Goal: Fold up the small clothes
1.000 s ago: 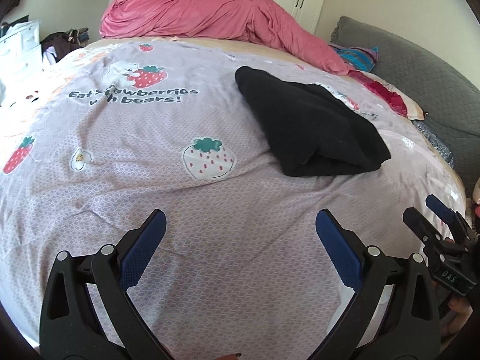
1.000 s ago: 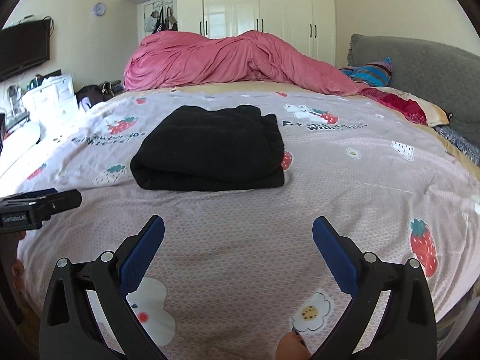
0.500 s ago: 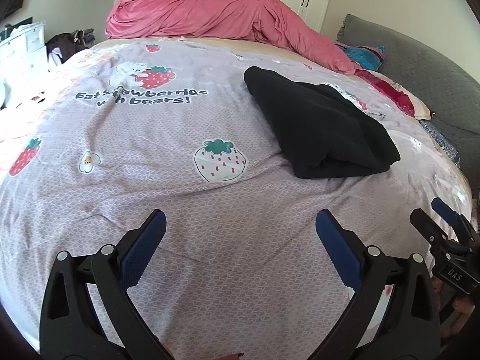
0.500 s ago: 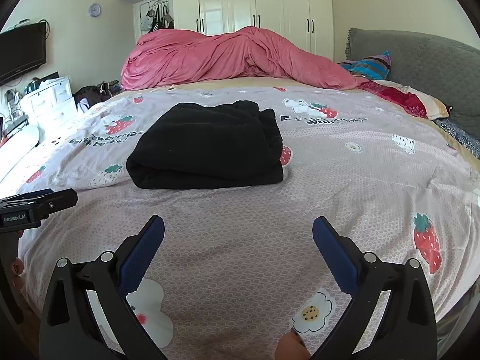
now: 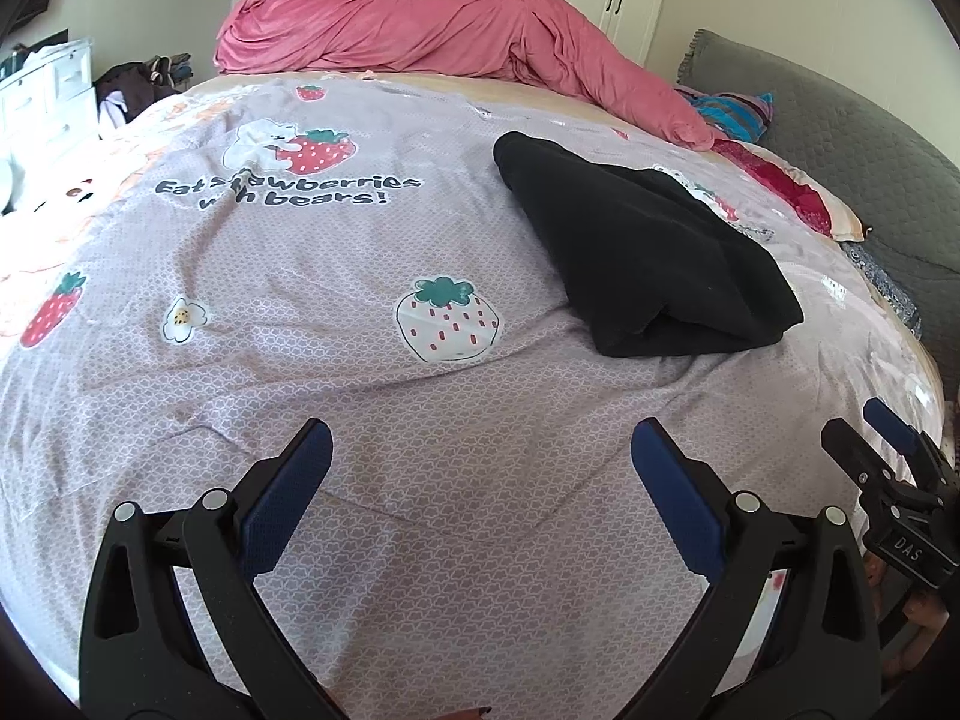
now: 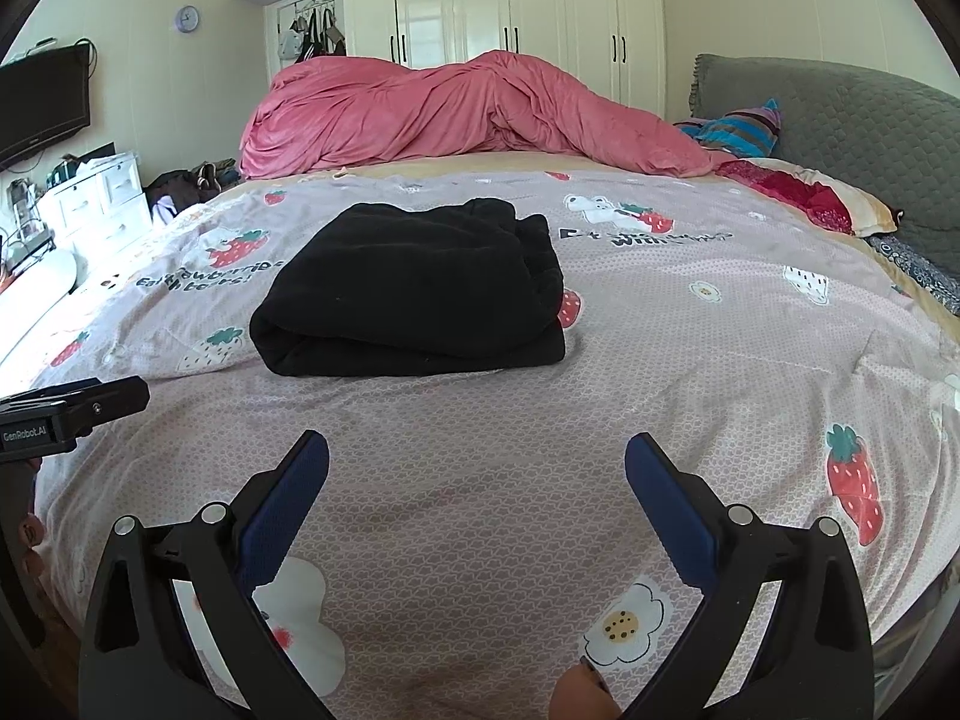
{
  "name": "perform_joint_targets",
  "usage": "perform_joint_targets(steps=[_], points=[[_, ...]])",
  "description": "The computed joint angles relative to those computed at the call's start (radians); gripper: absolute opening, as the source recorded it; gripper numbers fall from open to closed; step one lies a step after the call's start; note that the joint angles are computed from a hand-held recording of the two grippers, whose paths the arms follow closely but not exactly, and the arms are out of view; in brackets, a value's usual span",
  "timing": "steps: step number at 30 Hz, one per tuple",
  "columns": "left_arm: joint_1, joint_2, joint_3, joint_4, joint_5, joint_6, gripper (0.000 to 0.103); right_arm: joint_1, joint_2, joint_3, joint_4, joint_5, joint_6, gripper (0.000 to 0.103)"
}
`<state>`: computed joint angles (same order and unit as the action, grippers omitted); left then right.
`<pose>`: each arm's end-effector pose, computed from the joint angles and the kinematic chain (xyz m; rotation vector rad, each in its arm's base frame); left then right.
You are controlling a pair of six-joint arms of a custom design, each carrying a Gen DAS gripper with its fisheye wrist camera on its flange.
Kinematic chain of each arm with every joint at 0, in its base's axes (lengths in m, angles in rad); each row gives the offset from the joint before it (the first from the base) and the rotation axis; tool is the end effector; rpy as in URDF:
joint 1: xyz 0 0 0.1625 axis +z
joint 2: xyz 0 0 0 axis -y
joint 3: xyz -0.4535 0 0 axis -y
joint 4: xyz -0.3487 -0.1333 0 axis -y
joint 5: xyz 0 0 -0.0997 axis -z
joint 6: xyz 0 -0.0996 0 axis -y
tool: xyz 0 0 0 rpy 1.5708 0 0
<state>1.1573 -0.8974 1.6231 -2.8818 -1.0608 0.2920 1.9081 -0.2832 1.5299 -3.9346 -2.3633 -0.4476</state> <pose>-0.1045 -0.6910 0.2682 0.6949 2.4689 -0.8095 0.2750 -0.5956 0.0176 0.2850 -2.0712 1.2155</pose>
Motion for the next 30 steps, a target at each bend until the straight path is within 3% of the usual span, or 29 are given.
perform_joint_targets(steps=[30], points=[[-0.008,-0.001,0.013,-0.007,0.025,0.018,0.094,0.001,0.004,-0.012,0.016,-0.021,0.007,0.099]])
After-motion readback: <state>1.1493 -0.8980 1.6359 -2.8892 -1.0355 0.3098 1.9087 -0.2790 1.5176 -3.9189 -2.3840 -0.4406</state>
